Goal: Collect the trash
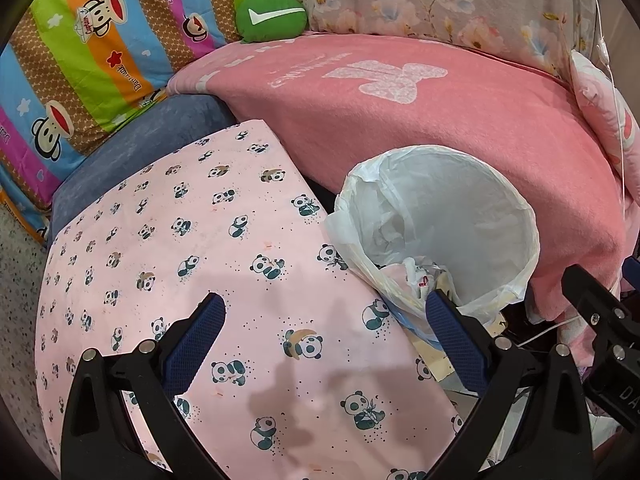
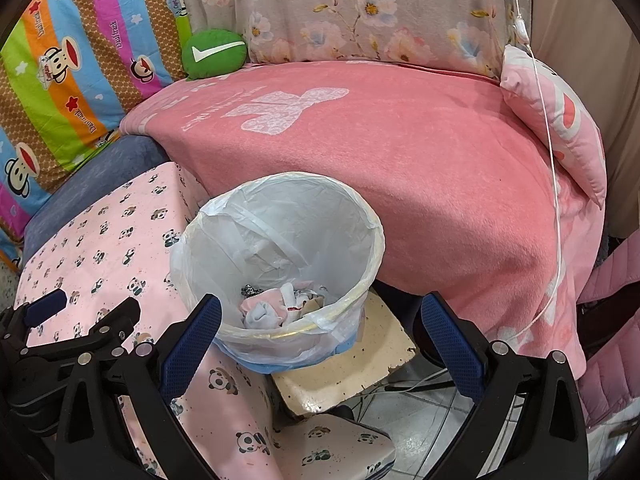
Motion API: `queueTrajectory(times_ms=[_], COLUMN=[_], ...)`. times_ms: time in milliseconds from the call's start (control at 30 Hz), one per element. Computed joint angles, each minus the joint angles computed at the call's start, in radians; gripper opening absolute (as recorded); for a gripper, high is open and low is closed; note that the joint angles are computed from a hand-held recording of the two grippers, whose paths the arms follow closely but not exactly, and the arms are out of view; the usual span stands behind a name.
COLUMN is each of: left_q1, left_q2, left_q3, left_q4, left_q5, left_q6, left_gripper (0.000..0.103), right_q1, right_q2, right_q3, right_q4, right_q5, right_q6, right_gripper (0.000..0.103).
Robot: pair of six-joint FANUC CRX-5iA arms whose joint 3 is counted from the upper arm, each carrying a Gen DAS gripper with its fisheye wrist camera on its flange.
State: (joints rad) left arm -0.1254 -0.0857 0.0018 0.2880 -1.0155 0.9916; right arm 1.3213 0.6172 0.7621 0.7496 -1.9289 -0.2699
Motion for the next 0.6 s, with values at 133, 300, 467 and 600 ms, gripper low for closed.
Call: queueTrajectory(times_ms=[133,300,467,600], left_q1=[-0.001,-0.004,-0.003,-0.002], left_q2=[0.003,0.011,0.014,0.017], left_q3=[0.006,0.018,0.02,0.018], left_q4=[-0.001,-0.01,-0.007,0.001], left_q5=[-0.004,-0.012,-0.015,-0.017], left_q6=[0.0,0.012,0.011,-0.004], left_gripper=[0.096,0.096,0.096,0.096], right_q1=[0.0,-0.001,-0.001,-0.002], right_q2=[0.001,0.0,0.0,-0.002], right_q3=[0.002,0.002,0.002,0.0], right_q4=[0.0,-0.001,-0.002,-0.003], right_q5=[0.0,-0.002,-0.002,-0.004], right_q6=[0.002,0.003,0.003,0.004], right_gripper=[0.099,0.099,0.099,0.099])
